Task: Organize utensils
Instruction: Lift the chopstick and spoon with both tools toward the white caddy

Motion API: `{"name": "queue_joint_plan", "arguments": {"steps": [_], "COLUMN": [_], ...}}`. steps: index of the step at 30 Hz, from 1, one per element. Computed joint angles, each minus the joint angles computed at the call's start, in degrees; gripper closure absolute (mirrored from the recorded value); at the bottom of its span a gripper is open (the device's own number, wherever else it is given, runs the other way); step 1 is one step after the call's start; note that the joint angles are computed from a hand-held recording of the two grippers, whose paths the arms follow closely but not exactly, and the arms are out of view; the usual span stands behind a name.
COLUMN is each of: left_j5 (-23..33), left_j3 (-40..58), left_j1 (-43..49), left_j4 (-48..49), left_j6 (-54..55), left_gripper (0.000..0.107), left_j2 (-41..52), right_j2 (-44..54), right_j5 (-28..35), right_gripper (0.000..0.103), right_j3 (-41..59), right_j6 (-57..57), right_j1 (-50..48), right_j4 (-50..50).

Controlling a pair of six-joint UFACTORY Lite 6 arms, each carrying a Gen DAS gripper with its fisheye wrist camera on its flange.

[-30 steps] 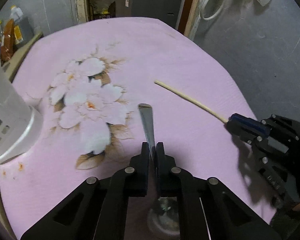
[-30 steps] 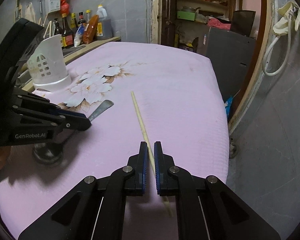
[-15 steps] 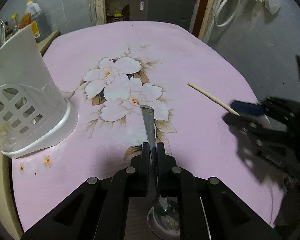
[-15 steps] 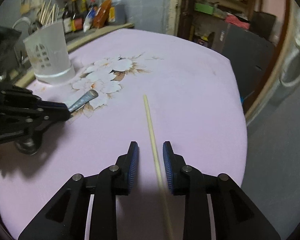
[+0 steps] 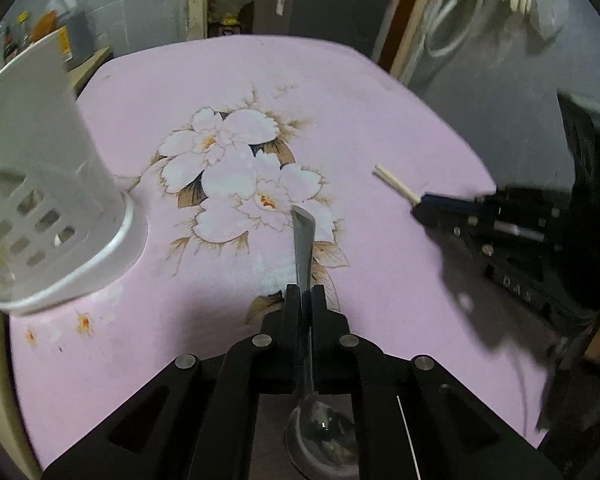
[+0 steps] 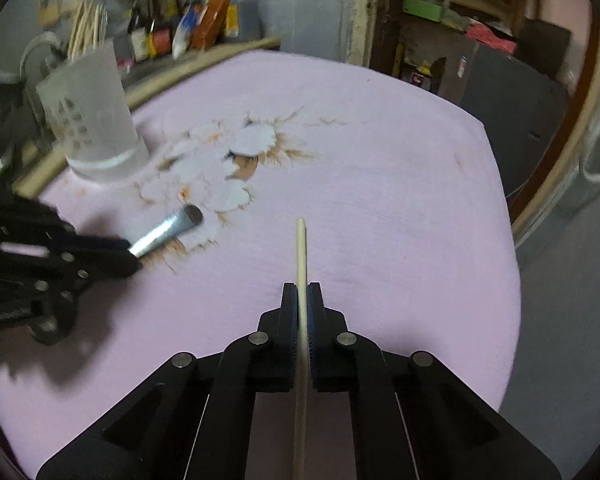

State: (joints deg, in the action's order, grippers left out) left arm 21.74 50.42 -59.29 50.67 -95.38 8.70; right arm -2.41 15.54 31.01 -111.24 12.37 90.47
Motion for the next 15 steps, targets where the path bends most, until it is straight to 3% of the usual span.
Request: {"name": "queue_joint_plan", "arguments": {"steps": [5,8,11,15], "left_j5": [1.4,5.5,12.4,25.8], "left_j3": [-5.5,-9.1,-12.4,-13.7], "left_j1": [-4.2,-7.8,-12.5,-20.1], "left_j4": [14.3,22.0,28.7,29.0], "left_j6": [-17.2,-27.7,-37.8,-44.0], "left_gripper": [0.107,0.107,0.107,0.107], "left_j2": [-4.6,-7.9,-10.8,-12.3], "right_j2": [-8.6,-15.5,-20.0,-26.1], "right_j5": [5.5,7.5,10.3,16.6], "right_gripper": [0.100,0.100,0.100,0.100], "right_j3": [-8.4,-12.3,-14.8,-20.3], "right_j6": [-9.0,-9.3,-11.3,-20.6], "right_j1": [-1.4,-1.2,-0.7,0.8], "right_j4": [12.3,14.9,19.7,32.3]}}
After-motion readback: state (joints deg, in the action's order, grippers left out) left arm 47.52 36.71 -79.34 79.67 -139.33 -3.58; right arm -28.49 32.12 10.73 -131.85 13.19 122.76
